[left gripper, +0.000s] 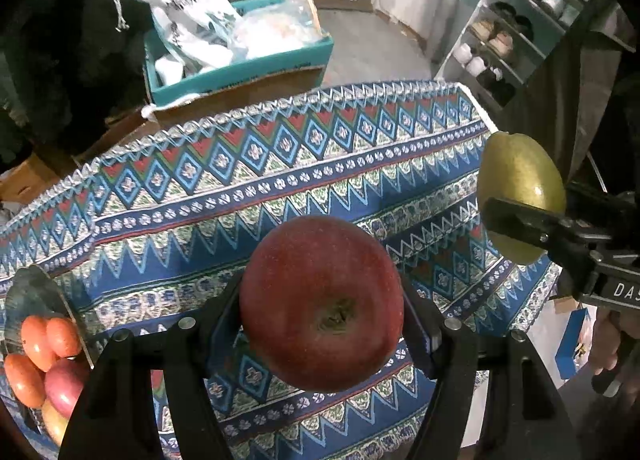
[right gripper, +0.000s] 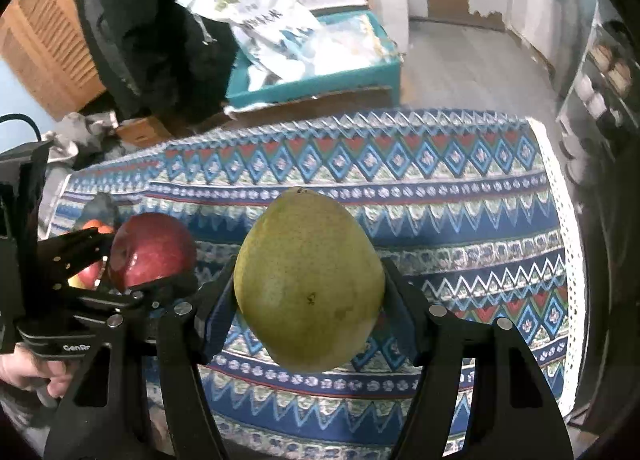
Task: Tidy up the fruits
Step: 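Carry the red apple with the left tool while the right tool carries the pear to the bowl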
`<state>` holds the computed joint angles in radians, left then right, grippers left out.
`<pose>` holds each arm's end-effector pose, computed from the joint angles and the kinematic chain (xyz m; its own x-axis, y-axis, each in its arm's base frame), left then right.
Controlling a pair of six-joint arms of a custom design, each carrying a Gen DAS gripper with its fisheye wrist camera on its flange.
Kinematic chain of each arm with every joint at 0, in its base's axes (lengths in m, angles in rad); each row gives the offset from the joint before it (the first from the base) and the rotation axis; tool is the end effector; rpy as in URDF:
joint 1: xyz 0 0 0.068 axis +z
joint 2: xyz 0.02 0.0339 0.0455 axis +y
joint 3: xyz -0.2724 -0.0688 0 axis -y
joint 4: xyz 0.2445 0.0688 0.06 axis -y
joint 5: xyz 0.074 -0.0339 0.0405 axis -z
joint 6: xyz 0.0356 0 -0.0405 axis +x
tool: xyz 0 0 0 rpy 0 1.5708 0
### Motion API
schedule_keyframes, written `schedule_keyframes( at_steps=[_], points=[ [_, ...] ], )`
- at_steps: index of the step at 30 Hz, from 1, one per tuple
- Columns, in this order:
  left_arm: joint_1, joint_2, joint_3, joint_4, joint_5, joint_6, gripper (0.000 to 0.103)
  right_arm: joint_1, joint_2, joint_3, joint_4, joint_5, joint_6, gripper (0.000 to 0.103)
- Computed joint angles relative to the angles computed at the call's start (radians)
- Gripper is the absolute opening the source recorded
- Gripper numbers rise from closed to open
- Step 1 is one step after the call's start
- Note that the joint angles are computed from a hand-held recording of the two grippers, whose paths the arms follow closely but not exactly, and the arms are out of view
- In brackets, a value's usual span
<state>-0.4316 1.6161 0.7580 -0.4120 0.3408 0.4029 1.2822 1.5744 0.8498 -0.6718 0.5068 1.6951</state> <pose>0.2398 -0.1235 0.1371 -0.6082 0.6870 -0.3976 0.7856 0.5928 -0.1776 0.0912 0.2463 0.1652 -0.7731 0.4441 -0.4528 0.3791 0.8960 0.2314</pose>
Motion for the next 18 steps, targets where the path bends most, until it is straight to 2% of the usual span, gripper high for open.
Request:
schedule_keyframes(
  at_steps=[11,18],
  points=[
    [0.126,-0.149,0.026,-0.129,0.078,0.088,0.072,-0.003,0.047,0.184,-0.085,0.052,-0.105,0.067],
    [0.241,-0.195,0.065,-0.213,0.135,0.169,0.072,-0.010,0.093,0.302,-0.112,0.073,-0.180,0.067]
  ],
)
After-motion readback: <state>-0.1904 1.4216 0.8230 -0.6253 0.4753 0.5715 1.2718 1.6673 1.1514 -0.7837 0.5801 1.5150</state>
